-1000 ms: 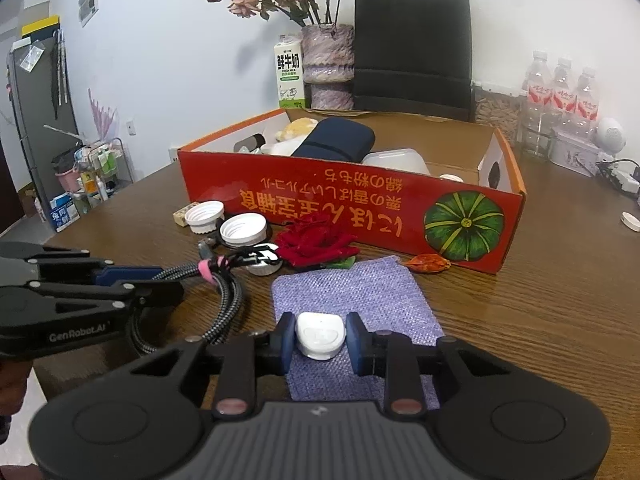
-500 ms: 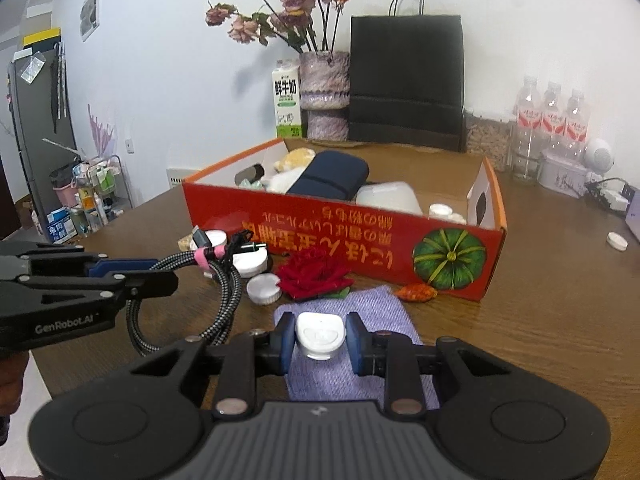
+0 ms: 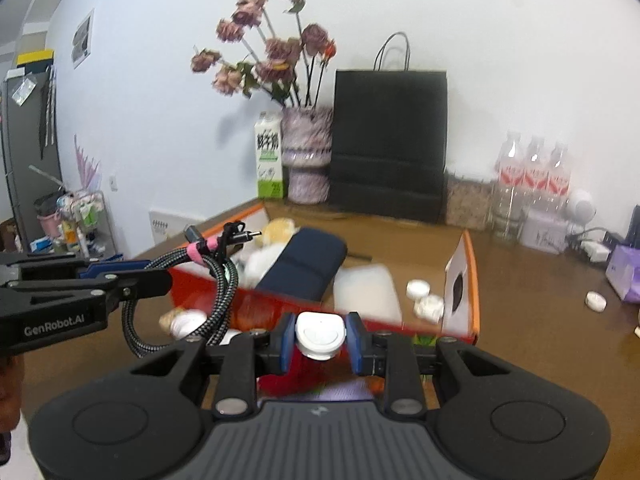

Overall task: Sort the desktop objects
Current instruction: 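Carry braided cable and white cap into the box and open both grippers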

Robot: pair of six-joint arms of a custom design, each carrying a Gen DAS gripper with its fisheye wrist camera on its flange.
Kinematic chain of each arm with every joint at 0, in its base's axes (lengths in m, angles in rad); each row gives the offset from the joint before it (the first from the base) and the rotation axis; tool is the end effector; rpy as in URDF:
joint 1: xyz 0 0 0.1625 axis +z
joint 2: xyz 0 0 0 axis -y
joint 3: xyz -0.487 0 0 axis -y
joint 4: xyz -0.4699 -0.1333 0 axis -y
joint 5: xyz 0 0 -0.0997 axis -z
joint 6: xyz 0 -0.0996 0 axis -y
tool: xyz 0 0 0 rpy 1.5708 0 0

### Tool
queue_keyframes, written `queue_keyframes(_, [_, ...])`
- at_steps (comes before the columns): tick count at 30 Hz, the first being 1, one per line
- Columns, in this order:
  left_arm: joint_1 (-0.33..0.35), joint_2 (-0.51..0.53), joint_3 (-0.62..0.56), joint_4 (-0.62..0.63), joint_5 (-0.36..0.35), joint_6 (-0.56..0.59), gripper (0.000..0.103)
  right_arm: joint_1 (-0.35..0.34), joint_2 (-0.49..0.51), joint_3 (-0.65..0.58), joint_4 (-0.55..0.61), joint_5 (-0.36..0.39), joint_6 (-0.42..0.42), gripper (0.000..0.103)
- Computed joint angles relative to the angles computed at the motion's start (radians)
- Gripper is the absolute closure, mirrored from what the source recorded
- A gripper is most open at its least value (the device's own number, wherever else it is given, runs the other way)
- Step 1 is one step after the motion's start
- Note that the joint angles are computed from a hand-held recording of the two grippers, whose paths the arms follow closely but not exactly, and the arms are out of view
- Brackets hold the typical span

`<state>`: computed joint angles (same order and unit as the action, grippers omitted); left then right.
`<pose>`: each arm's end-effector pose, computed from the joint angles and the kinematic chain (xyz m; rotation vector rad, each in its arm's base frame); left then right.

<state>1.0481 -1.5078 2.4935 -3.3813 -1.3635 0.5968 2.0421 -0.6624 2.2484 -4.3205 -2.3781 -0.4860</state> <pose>-0.0811 -0.4489 0.2639 1.3191 2.3348 -1.1609 0.2724 -0.3994 0.0564 0.4240 -2.0419 1.3144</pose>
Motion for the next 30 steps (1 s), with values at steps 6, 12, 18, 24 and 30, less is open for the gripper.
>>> queue_keyframes(6, [0.018,0.083,-0.076,-0.042,-0.028,-0.007,0.084,-0.034,-0.011,-0.072,-0.008,0.013,-0.04,0.077])
queue_keyframes(12, [0.045,0.182,-0.166,-0.064,-0.047,-0.012,0.084,-0.076,-0.013,-0.142,-0.001,0.02,-0.079,0.077])
queue_keyframes(18, [0.061,0.269,-0.246,-0.063,-0.021,-0.026,0.084,-0.134,-0.013,-0.199,0.052,0.035,-0.092,0.077])
queue_keyframes(24, [0.077,0.332,-0.298,-0.059,0.021,-0.04,0.084,-0.205,-0.026,-0.202,0.08,0.073,-0.044,0.077])
queue_keyframes(30, [0.082,0.366,-0.316,-0.041,0.065,-0.03,0.084,-0.241,-0.037,-0.182,0.107,0.099,-0.012,0.077])
